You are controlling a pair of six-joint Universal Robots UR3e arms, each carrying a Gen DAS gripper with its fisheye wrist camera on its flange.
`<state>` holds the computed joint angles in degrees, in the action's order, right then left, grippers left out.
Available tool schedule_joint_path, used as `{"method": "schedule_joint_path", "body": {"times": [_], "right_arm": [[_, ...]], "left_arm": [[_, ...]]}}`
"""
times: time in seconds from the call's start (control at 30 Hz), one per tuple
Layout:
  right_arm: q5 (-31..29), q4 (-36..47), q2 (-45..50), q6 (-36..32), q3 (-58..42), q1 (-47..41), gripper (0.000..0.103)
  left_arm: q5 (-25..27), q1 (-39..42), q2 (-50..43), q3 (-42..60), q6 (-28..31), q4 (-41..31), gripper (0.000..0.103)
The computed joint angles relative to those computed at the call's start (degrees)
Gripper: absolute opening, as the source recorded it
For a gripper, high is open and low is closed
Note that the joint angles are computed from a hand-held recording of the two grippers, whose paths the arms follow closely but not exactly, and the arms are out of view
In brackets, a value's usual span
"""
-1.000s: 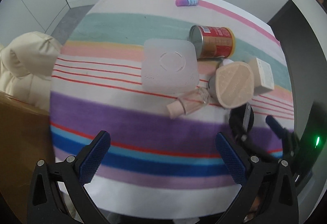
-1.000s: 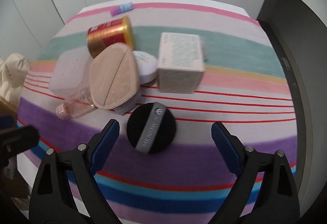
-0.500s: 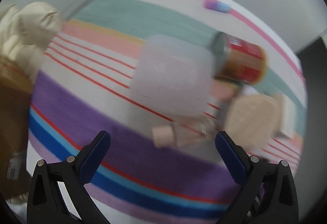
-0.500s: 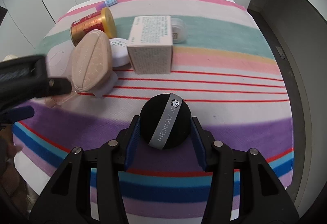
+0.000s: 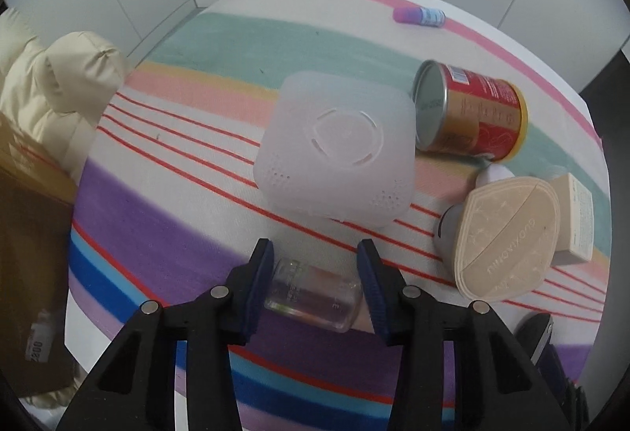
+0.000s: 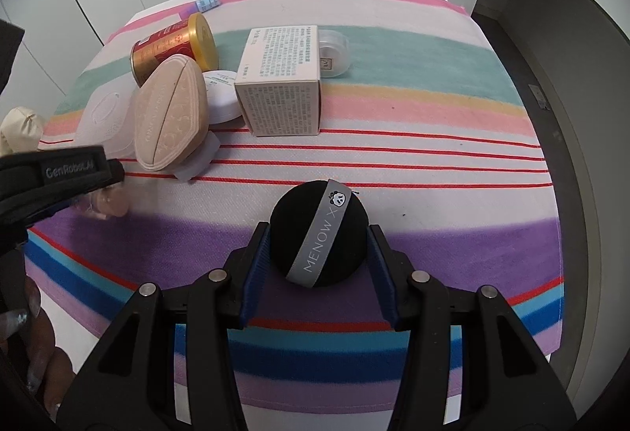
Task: Organize objects
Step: 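Reach the left tool to the glass vial and the right tool to the black compact, closing both, then carry the glass vial with the left tool while the right tool carries the black compact to the cardboard box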
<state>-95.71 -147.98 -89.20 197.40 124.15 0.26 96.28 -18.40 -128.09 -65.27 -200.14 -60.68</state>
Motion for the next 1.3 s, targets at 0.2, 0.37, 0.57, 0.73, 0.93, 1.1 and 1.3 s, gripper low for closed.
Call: {"method": "schedule_joint_path", "body": {"times": [0.2, 0.37, 0.57, 0.73, 0.93, 1.1, 1.3], "right_arm": [[-0.43, 1.55, -1.7, 0.32, 0.23, -0.47, 0.05], [-0.78, 4.93, -3.3, 0.27, -1.12, -1.15, 0.05], [-1.32, 11.4, -6.28, 0.15, -5.26, -1.78, 0.05], [-1.31, 18.64, -9.69, 0.26, -11.02, -2.15, 0.05], [-2.83, 29.41, -11.58, 0.61, -22.51, -0.57, 0.05], [-3.39, 38.17, -10.96, 0.71, -33.82, 0.54, 0.05], [-4.42, 47.7, -8.37, 0.88, -49.21, 2.17, 0.05]], "left_arm": [[-0.62, 0.89, -2.14, 4.63, 1.28, -3.96, 0.045], [0.05, 0.35, -2.88, 8.19, 3.33, -6.8, 0.045], [0.42, -0.67, 0.41, 9.58, 5.53, -9.03, 0.045], [-0.16, 0.36, 8.15, 7.37, 8.36, -11.35, 0.045], [-1.97, 4.12, 17.14, 4.62, 13.68, -12.79, 0.045], [-2.5, 4.25, 18.15, 14.56, 14.6, -20.67, 0.045], [-2.02, 5.12, 16.67, 28.7, 15.42, -28.83, 0.045]]}}
